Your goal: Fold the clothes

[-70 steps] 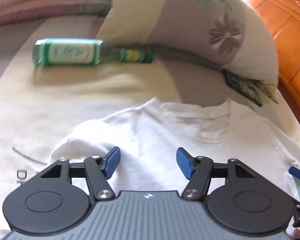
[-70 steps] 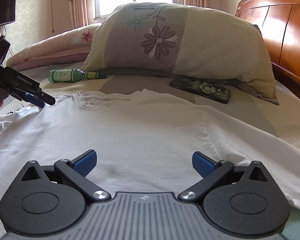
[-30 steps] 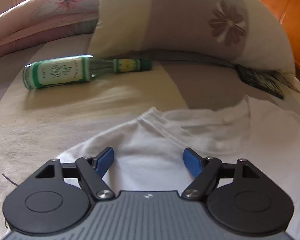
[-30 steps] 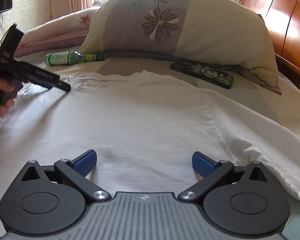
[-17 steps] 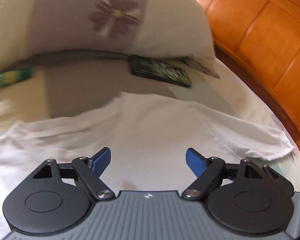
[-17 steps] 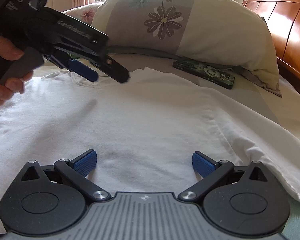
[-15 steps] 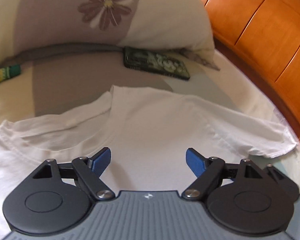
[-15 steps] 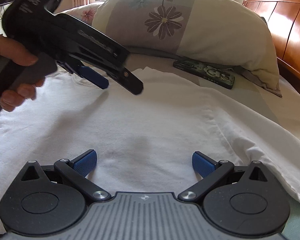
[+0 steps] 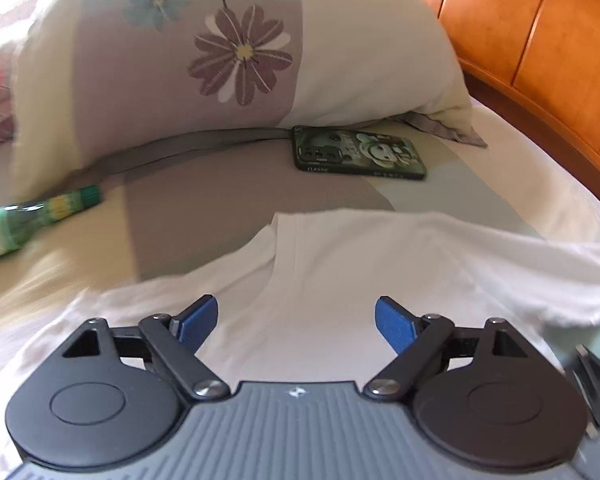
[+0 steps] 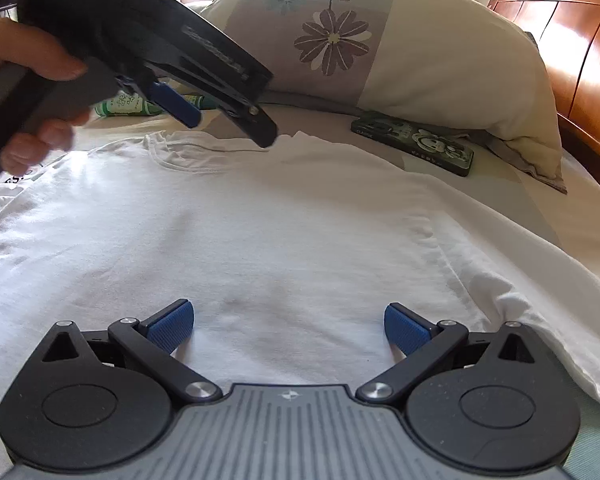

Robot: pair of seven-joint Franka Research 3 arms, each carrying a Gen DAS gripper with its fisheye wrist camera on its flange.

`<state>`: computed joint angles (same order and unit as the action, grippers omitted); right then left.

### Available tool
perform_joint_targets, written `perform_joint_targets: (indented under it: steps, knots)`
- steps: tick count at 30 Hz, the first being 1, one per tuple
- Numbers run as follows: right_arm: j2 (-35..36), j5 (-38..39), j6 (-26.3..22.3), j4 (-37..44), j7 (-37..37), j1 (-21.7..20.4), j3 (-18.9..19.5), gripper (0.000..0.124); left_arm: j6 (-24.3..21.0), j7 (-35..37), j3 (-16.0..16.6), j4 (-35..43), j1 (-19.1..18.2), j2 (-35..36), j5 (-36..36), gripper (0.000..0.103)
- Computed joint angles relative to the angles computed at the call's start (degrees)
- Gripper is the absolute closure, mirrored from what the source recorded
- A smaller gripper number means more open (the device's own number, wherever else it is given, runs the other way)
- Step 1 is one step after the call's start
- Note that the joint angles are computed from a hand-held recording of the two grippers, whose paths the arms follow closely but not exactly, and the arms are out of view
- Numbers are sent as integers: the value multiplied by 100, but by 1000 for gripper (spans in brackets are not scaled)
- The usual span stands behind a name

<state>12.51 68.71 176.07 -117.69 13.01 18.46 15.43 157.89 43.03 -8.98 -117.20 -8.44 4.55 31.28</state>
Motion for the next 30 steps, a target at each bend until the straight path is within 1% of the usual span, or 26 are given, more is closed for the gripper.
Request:
perform_joint_targets:
  steps: [2, 3, 5, 7, 9, 13, 14, 16, 18, 19, 20, 21, 22, 23, 25, 28, 30]
  knots:
    - [-23, 19, -83, -5, -41, -15, -1, 21, -96, 93, -48, -384, -7, -486, -135, 15]
    - [-34, 15, -114, -12, -57, -10, -9, 21, -102, 152, -70, -601, -2, -730, -256, 11]
    - [-34, 17, -85, -18, -86, 14, -25, 21, -66, 347, -98, -994, -16, -1125, -570, 7]
    - [-29, 12, -112, -11, -79, 18, -40, 21, -62, 383, -153, -1340, 0, -1448, -640, 7]
    - [-30, 17, -151, 0, -49, 19, -57, 21, -58, 398, -192, -1603, 16, -1635, -669, 7]
    - [8, 1, -91, 44, -17, 45, -61, 21, 201, 667, -67, -2053, -25, -1664, -1165, 7]
    - [21, -2, -66, 56, -12, 47, -53, 21, 255, 678, -75, -2121, 22, -1622, -1148, 7]
    - [35, 46, -17, 67, -82, 29, -14, 21, 303, 360, -194, -2224, 256, -1549, -776, 7]
    - [28, 66, -19, 69, -112, 12, 2, 21, 383, 39, -224, -2262, 450, -1436, -432, 7]
    - [27, 66, -21, 71, -118, 9, 2, 21, 598, -293, -255, -2334, 629, -1418, -54, 7]
    - [19, 101, -3, 64, -165, 2, 15, 21, 673, -679, -312, -2335, 820, -1410, 367, 7]
    - [28, 75, 29, 68, -153, 22, 8, 21, 498, -953, -350, -2246, 933, -1382, 647, 7]
    - [31, 78, 36, 72, -160, 20, 14, 21, 183, -1300, -396, -2111, 1020, -1341, 917, 7]
    - [34, 85, 43, 77, -170, 16, 21, 21, 49, -1520, -356, -2057, 1033, -1337, 1022, 7]
    - [40, 126, 22, 96, -210, -3, 34, 21, 0, -1679, -226, -2086, 983, -1433, 952, 8]
    - [37, 182, 22, 100, -270, -9, 41, 21, 197, -1413, -128, -2337, 775, -1812, 608, 7]
    - [45, 293, 37, 109, -383, -21, 63, 21, 92, -1073, -160, -2466, 581, -2130, 353, 7]
